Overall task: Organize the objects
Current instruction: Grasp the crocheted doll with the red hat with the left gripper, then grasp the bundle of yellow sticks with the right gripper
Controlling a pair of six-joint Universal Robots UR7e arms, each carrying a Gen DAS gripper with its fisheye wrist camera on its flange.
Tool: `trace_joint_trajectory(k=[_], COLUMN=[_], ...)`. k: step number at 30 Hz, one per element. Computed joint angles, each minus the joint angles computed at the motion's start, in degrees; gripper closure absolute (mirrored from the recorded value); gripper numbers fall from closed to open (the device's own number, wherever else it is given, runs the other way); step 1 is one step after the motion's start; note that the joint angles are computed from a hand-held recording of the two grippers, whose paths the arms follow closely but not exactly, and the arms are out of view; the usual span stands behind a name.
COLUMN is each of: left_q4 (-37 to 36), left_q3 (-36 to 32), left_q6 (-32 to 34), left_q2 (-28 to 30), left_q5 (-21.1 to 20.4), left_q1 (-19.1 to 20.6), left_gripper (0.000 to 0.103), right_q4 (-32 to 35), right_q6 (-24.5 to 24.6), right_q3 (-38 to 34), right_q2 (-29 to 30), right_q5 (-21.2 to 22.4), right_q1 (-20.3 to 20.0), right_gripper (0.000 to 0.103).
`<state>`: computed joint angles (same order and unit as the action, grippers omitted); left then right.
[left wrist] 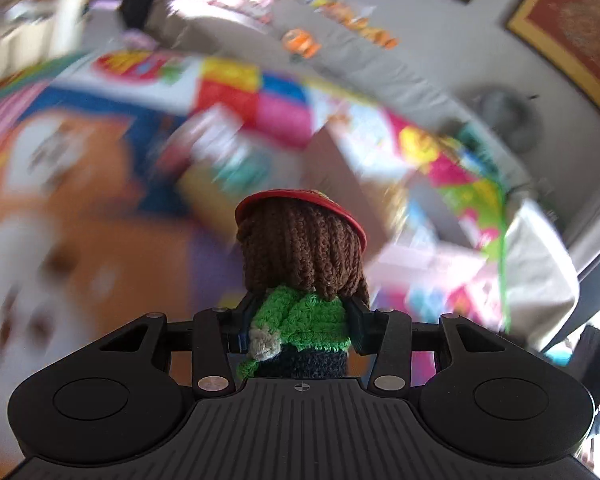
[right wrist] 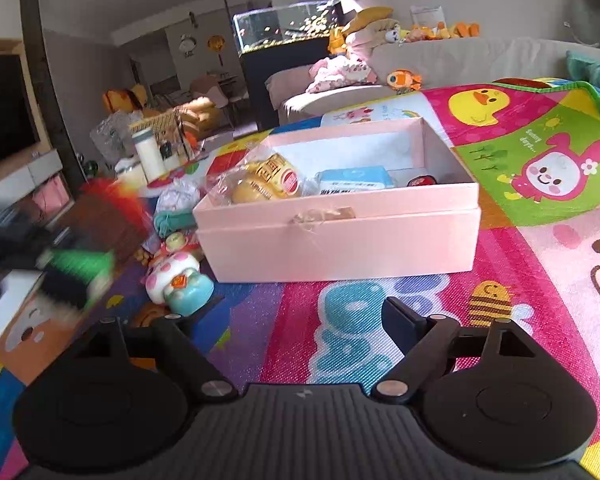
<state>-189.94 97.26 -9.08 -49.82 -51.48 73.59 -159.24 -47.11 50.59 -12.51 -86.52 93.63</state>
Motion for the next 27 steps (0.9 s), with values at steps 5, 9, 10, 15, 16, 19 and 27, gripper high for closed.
trace_joint_trajectory(k=[5, 9, 10, 15, 16, 19, 27], left_q4=[-3.72, -6.26, -6.1, -6.98, -7.37, -7.56, -8.46], left_q3=[7.94, 8.15, 7.96, 8.43, 8.61, 9.0, 11.87], left_q6=[-3.79, -2.85, -2.6, -1.8, -1.57, -1.56, -1.68], left_q2=[-2.11, -1.1, -1.08, -1.25, -1.29, -1.68, -4.25], left_q5=[2.17, 4.28, 4.53, 3.86, 3.53, 3.0, 3.41], left_q1=[-0.93, -1.53, -1.61, -1.35, -1.24, -1.02, -0.52], left_gripper=[0.056, 0.054, 0.054, 0.054, 0.054, 0.054, 0.054], right_q4=[1.4, -2.29, -2.01, -4.68, -4.43, -2.9, 14.51], right_q6=[-6.73, -9.87, -10.64, -17.85, -19.01, -20.71, -16.41], right_q3=[-1.06, 1.36, 1.9, 2.86, 2.21, 0.1, -17.63], right_q2=[1.47, 1.4, 1.13, 2.18, 2.77, 4.45, 12.23], right_q5=[-5.97, -8.12, -7.95, -7.58, -7.74, -8.32, -6.45], right_q1=[1.89, 3.0, 3.26, 5.4, 5.89, 7.48, 12.28], right_gripper=[0.019, 0.019, 0.019, 0.026, 0.027, 0.037, 0.038])
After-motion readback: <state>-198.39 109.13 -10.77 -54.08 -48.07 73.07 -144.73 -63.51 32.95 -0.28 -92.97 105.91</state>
